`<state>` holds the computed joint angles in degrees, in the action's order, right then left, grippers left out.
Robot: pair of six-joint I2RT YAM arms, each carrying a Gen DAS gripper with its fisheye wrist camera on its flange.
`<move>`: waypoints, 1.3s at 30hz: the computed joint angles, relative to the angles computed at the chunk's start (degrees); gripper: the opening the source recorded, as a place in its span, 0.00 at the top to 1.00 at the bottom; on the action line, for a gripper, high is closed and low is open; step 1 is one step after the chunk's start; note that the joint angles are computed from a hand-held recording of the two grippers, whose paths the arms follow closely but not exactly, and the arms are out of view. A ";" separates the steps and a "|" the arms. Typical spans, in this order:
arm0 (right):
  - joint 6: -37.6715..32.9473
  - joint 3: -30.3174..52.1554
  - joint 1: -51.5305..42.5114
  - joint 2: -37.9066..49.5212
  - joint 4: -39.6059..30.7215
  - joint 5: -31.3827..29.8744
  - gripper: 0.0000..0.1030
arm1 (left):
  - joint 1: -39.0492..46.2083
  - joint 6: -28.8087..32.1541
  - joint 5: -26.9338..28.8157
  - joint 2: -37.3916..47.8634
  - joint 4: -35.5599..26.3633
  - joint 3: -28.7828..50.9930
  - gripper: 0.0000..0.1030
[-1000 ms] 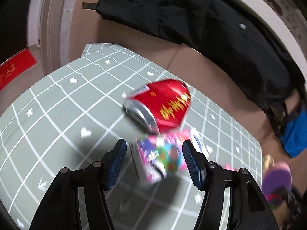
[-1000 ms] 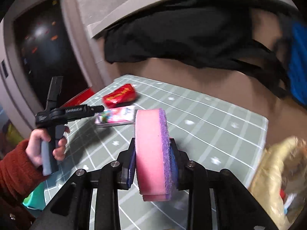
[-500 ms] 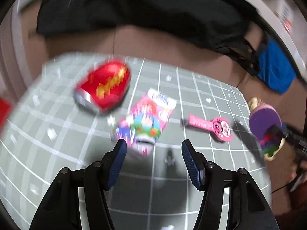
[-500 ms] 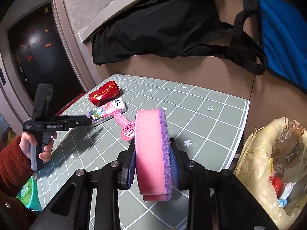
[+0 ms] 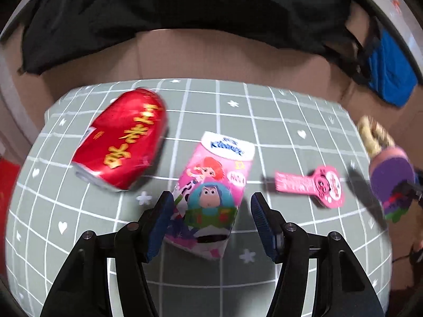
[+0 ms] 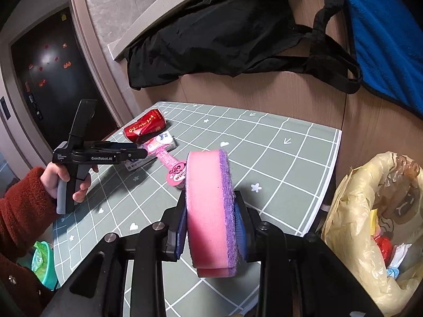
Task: Collect trash
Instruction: 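Grasp the Kleenex tissue pack with the left tool while the right tool holds the sponge, then carry the tissue pack and sponge over the bin opening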
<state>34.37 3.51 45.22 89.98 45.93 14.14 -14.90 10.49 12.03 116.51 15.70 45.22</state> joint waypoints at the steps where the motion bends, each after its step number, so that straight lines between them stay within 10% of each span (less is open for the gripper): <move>1: 0.06 0.16 0.01 0.62 0.49 -0.09 0.72 | -0.96 0.64 -2.04 0.05 0.51 -0.21 0.41; 12: 0.83 0.05 1.37 3.72 3.23 0.23 0.72 | 1.46 -0.70 -1.19 3.82 -8.48 6.61 0.36; 21: 1.15 -0.08 1.77 5.09 4.43 0.65 0.72 | 2.22 -7.77 -0.91 1.85 -2.11 1.95 0.40; 39: -0.27 5.51 8.06 -24.34 -28.63 13.94 0.72 | -11.73 -21.53 -10.14 -32.40 4.21 -18.87 0.55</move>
